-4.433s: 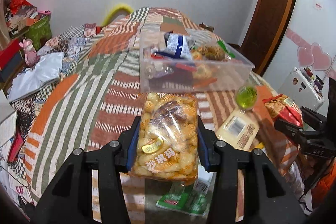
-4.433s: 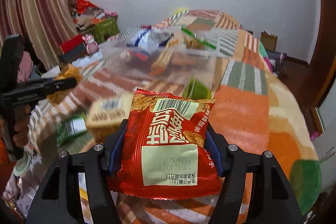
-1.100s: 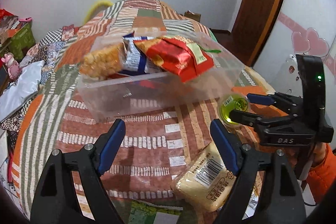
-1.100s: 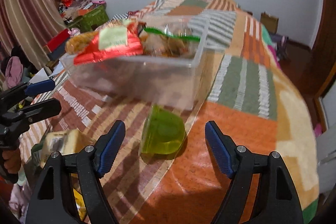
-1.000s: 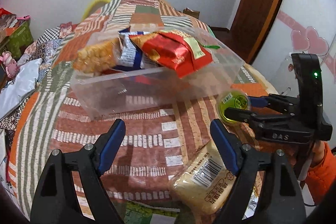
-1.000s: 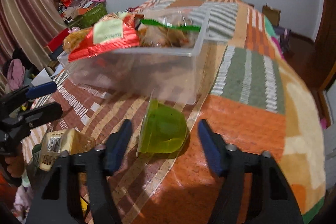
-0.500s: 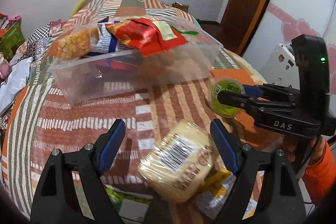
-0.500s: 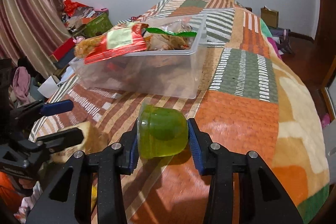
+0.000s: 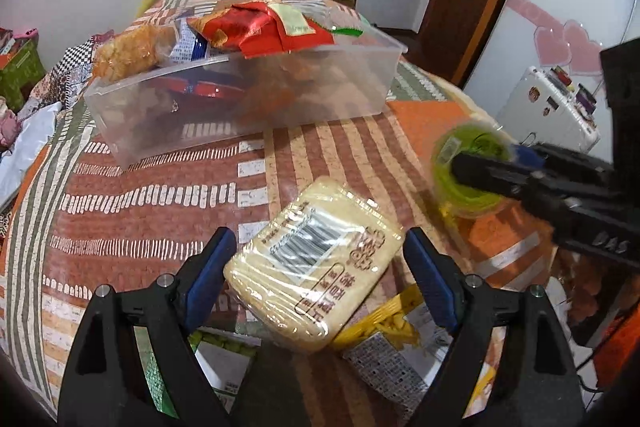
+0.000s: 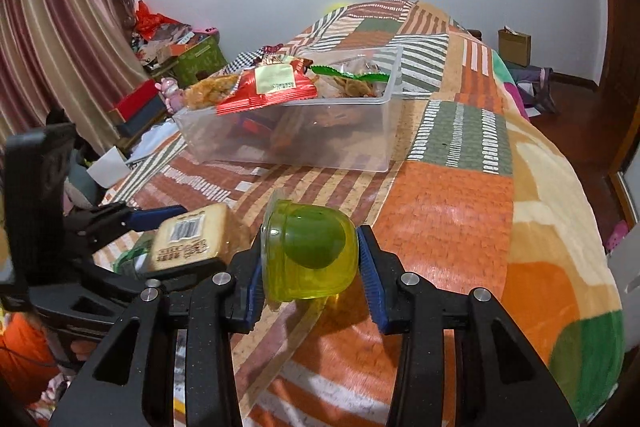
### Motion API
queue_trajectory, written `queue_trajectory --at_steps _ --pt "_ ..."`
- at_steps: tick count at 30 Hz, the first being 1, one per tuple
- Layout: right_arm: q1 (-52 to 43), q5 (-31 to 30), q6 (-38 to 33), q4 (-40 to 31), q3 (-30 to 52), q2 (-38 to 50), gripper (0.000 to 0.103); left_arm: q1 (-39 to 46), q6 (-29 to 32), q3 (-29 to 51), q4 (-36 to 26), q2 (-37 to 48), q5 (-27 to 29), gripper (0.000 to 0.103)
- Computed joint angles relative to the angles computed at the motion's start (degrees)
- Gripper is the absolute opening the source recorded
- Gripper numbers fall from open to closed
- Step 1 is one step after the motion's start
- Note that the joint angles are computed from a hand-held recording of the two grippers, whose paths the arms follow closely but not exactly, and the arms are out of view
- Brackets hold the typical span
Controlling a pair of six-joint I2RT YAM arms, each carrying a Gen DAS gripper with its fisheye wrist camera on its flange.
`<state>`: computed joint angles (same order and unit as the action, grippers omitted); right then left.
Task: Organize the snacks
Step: 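Grasp the cream biscuit block with the left gripper while the right grasps the green jelly cup, then lower the biscuit block and jelly cup into the clear box and open both grippers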
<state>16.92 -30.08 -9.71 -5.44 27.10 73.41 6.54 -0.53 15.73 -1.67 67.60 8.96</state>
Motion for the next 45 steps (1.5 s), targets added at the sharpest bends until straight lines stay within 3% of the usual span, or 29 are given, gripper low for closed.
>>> queue_trajectory --at_steps 12,25,28,36,45 --pt "-0.3 -1.4 0.9 1.0 0.0 0.0 0.038 3.7 -0.6 -0.3 3.7 3.6 3.9 0.083" --pt "1.3 -1.2 4.3 4.8 4.1 2.7 0.038 13.5 2.9 5.6 -6.7 -7.7 7.7 0.083" --pt "2.1 -0.8 5.3 5.9 6.1 4.3 0.038 15.0 3.5 8.1 -6.6 -7.4 7.3 0.083" --pt "5.0 1.9 7.3 8.5 12.2 9.0 0.038 16.0 3.0 16.7 -3.3 0.5 5.5 0.083" --pt "7.1 5.9 8.2 10.0 19.9 17.6 0.038 13.8 2.4 25.7 1.5 16.8 2.8 0.083"
